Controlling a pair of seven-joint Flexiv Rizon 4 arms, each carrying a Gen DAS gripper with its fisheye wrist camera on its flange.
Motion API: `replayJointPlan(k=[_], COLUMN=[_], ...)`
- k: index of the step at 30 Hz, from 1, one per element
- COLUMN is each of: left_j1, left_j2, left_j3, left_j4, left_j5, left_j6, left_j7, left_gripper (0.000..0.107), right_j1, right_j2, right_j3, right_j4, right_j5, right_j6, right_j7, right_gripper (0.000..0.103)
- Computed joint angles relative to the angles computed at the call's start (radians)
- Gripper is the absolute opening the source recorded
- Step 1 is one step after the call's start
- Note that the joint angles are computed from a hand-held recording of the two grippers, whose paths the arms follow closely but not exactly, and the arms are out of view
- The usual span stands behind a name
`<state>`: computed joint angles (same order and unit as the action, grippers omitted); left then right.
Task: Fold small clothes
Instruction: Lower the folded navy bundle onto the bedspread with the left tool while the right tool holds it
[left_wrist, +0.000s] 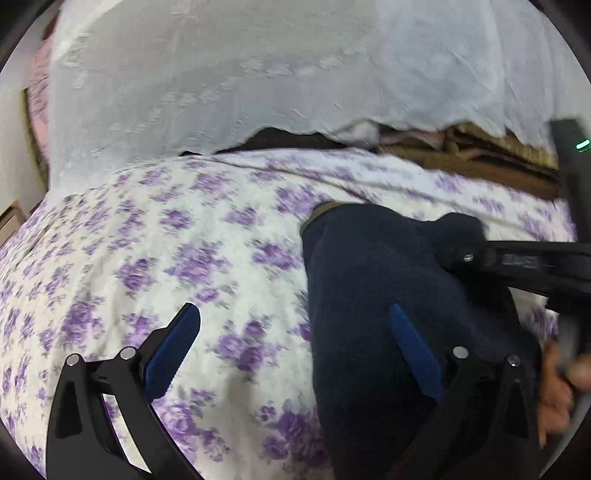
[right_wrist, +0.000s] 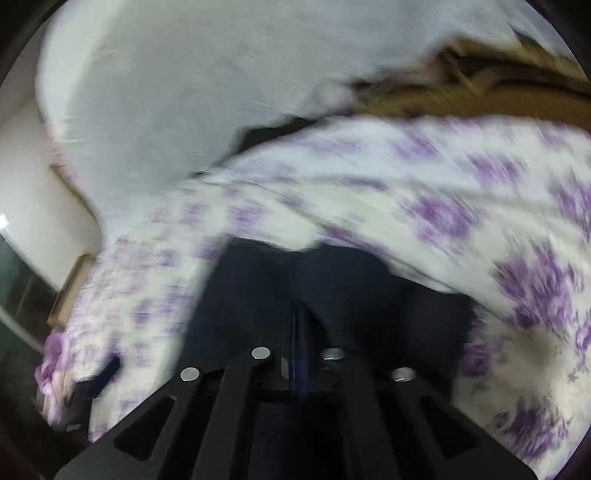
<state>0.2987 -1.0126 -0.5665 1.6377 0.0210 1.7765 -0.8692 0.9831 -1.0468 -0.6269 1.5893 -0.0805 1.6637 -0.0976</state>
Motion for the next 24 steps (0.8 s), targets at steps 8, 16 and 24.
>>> replayJointPlan(k=[8, 16, 24], left_j1=[0.043, 0.177, 0.096], left_j2=[-0.013, -0.044, -0.007], left_j3=[-0.047, -0.223, -0.103], left_j4=[-0.007, 0.057, 0.000], left_j5=[-0.072, -0.088, -0.146], left_j6=[-0.156, -0.088, -0.186], left_j7=[0.023, 0.100, 0.086], left_gripper=[0.099, 0.098, 0.099], right_j1=[0.056, 0.228, 0.282], right_j2=[-0.026, -0.008, 0.056], right_j3=[-0.047, -0.190, -0.134], right_j4=[0.053, 0.155, 0.170], right_j5=[0.155, 0.229, 0.068], right_j6=[0.105, 0.132, -0.071], right_j7=[-0.024, -0.086, -0.147], right_gripper=[0.000, 0.006, 0.002])
